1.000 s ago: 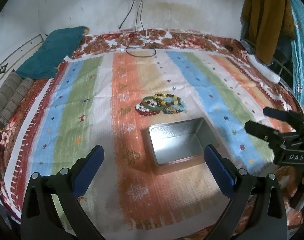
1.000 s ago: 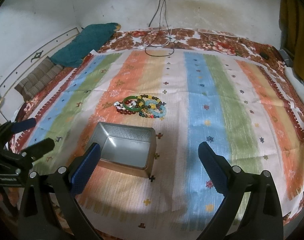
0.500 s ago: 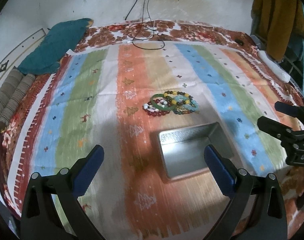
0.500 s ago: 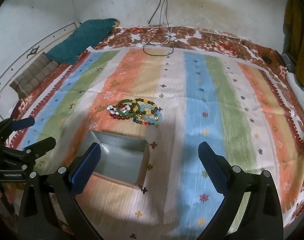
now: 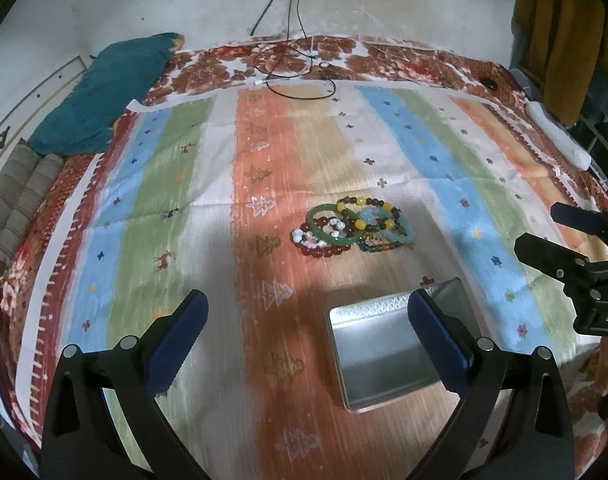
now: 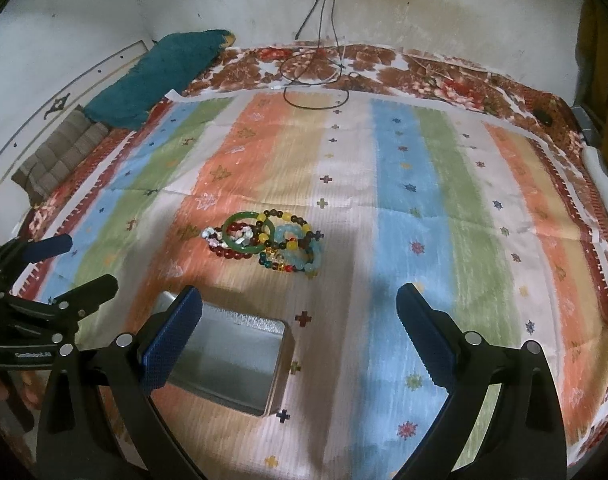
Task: Organize jewelry
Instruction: 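Move both tools forward over the tin toward the bracelet pile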
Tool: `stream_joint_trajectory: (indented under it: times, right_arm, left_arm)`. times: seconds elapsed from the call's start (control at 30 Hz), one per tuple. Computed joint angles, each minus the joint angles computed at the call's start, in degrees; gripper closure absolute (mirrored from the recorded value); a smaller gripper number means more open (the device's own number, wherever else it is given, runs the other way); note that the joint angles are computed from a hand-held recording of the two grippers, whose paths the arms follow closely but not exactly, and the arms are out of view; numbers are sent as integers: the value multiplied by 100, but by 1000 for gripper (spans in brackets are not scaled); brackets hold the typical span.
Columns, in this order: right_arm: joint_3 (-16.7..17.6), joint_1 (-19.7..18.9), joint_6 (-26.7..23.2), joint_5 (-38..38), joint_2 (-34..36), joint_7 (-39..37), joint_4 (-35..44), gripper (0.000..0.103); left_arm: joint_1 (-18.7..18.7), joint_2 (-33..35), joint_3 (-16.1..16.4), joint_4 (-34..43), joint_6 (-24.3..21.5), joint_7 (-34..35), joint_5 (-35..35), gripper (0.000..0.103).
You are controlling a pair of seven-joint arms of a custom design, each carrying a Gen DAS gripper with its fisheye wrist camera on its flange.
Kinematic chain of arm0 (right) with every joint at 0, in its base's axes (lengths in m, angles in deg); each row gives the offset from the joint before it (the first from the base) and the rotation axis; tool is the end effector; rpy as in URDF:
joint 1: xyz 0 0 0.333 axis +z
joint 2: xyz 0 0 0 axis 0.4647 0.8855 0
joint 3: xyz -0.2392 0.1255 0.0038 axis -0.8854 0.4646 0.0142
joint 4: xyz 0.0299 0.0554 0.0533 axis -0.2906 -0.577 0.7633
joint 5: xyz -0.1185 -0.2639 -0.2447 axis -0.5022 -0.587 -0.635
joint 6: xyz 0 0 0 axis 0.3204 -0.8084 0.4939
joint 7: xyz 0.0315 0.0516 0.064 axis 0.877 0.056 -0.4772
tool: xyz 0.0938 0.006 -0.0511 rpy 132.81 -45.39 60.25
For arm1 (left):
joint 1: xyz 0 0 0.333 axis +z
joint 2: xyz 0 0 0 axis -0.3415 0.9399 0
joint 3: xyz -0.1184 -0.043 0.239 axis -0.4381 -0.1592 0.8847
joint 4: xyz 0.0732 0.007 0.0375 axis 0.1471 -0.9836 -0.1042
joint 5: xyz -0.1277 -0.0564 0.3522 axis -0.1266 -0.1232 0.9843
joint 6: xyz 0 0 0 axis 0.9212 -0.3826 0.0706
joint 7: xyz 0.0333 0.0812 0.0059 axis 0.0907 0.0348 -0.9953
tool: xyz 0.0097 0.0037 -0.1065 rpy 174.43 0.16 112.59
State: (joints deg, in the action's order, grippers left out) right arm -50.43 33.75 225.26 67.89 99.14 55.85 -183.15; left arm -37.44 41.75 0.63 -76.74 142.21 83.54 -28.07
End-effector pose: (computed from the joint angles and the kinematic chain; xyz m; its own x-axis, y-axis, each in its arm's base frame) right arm 0.6301 0.0551 0.4760 0.4229 -0.9039 -0.0636 -0.7313 -0.2990 -0.6130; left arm 0.5706 -0.3073 0.4777 0.0796 -0.9967 0.0141 -0.8061 -0.0727 -0.5872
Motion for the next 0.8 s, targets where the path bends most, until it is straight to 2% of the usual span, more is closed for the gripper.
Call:
stream_joint_trajectory:
  times: [0.1,0.4,0.8]
  right_arm:
    - [6,16,7,-25,127,40,156,4]
    - [-52,93,-324,-453,756,482,939,4]
    - [-79,158,-724,-756,1610,867,2033,4]
  left_arm:
    - [-19,132,59,162,-29,-109,137,6]
    - [58,771,117,965,-330,302,-189,6]
    - [-44,1778,269,2256,-1012,851,-351,9]
